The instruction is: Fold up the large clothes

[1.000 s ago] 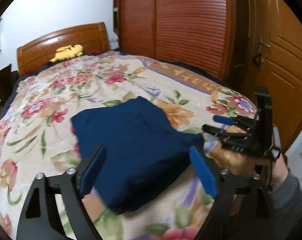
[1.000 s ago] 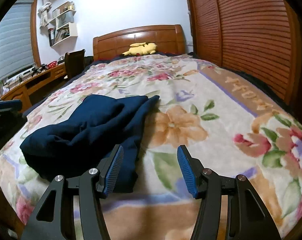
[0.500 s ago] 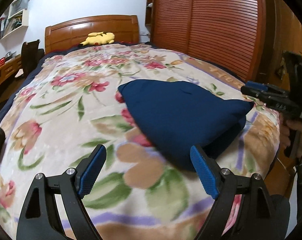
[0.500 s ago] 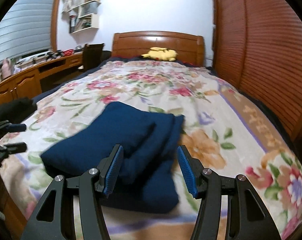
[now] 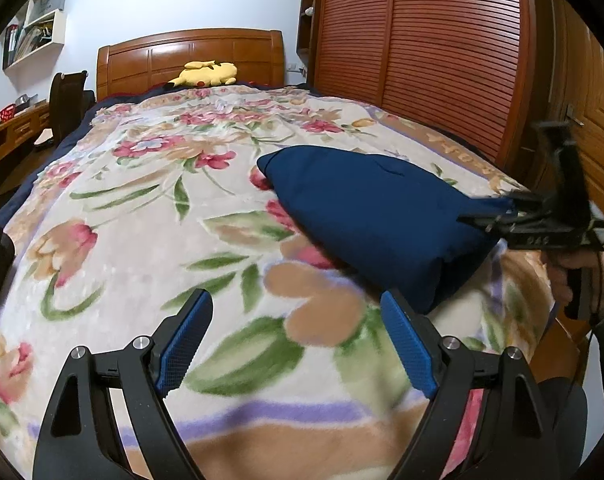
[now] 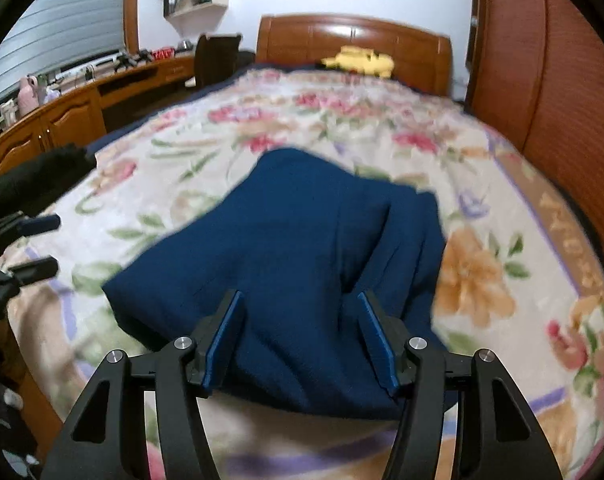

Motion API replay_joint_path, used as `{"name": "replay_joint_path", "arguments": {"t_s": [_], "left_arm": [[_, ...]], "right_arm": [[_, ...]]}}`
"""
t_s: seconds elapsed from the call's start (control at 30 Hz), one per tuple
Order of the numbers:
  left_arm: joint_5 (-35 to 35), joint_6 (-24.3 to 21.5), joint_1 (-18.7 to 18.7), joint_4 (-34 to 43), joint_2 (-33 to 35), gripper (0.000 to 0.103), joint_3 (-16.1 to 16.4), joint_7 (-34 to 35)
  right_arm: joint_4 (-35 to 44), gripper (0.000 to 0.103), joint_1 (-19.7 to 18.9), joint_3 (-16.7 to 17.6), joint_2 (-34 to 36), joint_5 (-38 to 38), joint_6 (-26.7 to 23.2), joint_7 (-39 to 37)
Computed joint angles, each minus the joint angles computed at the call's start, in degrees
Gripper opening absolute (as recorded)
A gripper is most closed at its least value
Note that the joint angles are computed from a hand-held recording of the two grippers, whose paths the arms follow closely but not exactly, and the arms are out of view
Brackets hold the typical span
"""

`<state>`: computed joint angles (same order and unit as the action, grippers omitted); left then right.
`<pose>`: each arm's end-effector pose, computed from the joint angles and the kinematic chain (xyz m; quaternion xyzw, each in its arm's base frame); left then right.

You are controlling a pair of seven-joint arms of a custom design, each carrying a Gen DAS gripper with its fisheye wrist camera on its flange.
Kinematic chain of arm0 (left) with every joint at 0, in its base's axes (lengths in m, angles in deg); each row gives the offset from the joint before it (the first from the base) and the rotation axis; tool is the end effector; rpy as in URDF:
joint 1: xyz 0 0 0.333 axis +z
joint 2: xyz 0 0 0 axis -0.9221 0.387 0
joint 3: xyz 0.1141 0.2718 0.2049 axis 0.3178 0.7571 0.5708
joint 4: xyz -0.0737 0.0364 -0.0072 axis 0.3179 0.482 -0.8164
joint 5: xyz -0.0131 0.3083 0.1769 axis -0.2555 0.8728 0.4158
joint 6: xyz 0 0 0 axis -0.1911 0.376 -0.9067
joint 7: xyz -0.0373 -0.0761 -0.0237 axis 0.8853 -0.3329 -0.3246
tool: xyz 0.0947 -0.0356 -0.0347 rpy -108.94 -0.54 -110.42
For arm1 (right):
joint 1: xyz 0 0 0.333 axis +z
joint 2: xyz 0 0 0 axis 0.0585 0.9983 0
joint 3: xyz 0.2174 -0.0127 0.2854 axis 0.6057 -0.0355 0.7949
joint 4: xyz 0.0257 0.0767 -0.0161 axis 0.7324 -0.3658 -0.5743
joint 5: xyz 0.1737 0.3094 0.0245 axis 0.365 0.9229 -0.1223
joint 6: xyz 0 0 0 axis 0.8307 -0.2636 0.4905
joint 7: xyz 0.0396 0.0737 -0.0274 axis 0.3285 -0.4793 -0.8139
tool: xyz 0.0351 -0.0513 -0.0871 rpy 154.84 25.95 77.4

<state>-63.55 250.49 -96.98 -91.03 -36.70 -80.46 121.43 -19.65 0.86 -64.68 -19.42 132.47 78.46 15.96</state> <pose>0.5486 -0.2020 0.4169 -0.6037 0.6532 -0.3718 0.2657 0.6466 0.0038 0.4738 -0.8050 0.3937 -0.2203 0.3853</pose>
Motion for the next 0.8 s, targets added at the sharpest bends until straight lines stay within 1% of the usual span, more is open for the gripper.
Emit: {"name": "replay_joint_path", "arguments": {"t_s": [0.07,0.17,0.2,0.23,0.27,0.3,0.33,0.37,0.47,0.53,0.6,0.63,0.7,0.77,0.8], "left_arm": [[1.39,0.3,1.7,-0.54,-0.22,0.086,-1.43,-1.15],[3.41,0.8,3.69,-1.26,-0.44,0.086,-3.1,-2.85],[3.66,0.81,3.83,-1.42,-0.54,0.086,-3.17,-3.07],[3.95,0.81,4.0,-1.61,-0.64,0.086,-3.27,-3.28],[3.97,0.72,3.86,-1.68,-0.7,0.086,-3.1,-3.26],[4.25,0.75,4.02,-1.71,-0.69,0.086,-3.2,-3.42],[4.84,0.84,4.45,-1.76,-0.67,0.086,-3.55,-3.73],[5.61,0.84,5.0,-1.78,-0.67,0.086,-3.98,-4.05],[7.45,0.81,6.26,-1.39,-0.45,0.086,-4.95,-5.25],[8.63,0.53,6.73,-1.1,-0.38,0.086,-5.31,-6.0],[7.88,-0.3,4.91,-0.18,-0.18,0.086,-3.61,-5.28],[7.34,-0.55,3.84,0.11,-0.14,0.086,-2.65,-4.77],[5.44,-1.15,1.15,0.83,-0.06,0.086,-0.2,-3.41],[3.74,-1.43,-0.69,1.38,-0.14,0.086,1.3,-2.77],[3.09,-1.55,-1.14,1.58,-0.26,0.086,1.63,-2.73]], "right_arm": [[1.59,0.061,1.14,-1.26,2.08,-5.9,-1.11,5.89],[3.45,0.06,1.36,-0.81,4.01,-11.2,-1.01,10.73],[3.75,0.055,1.0,-0.17,4.23,-11.79,-0.75,10.96],[4.03,0.045,0.29,0.52,4.14,-12.17,-1.65,10.88],[4.32,0.037,-0.07,0.73,4.11,-12.94,-2.42,11.41],[4.65,0.022,0.0,0.8,4.18,-13.73,-2.06,12.06],[4.84,0.016,-0.49,1.25,4.18,-13.69,-2.16,11.67],[5.49,0.015,-1.0,1.63,4.35,-13.61,-2.94,11.59],[4.37,0.012,-2.09,2.87,3.92,-10.67,-1.38,9.14],[2.67,0.01,-2.29,3.98,2.98,-7.12,2.17,5.26],[1.67,0.009,-2.28,5.22,2.07,-2.15,6.01,0.23],[1.34,0.009,-2.35,5.5,1.51,0.19,6.87,-1.94],[1.07,0.009,-2.1,5.57,0.68,4.73,8.64,-7.06],[1.47,0.008,-1.23,4.77,0.3,7.33,9.95,-10.33],[1.47,0.008,-0.8,4.63,0.15,9.6,11.48,-13.12]]}}
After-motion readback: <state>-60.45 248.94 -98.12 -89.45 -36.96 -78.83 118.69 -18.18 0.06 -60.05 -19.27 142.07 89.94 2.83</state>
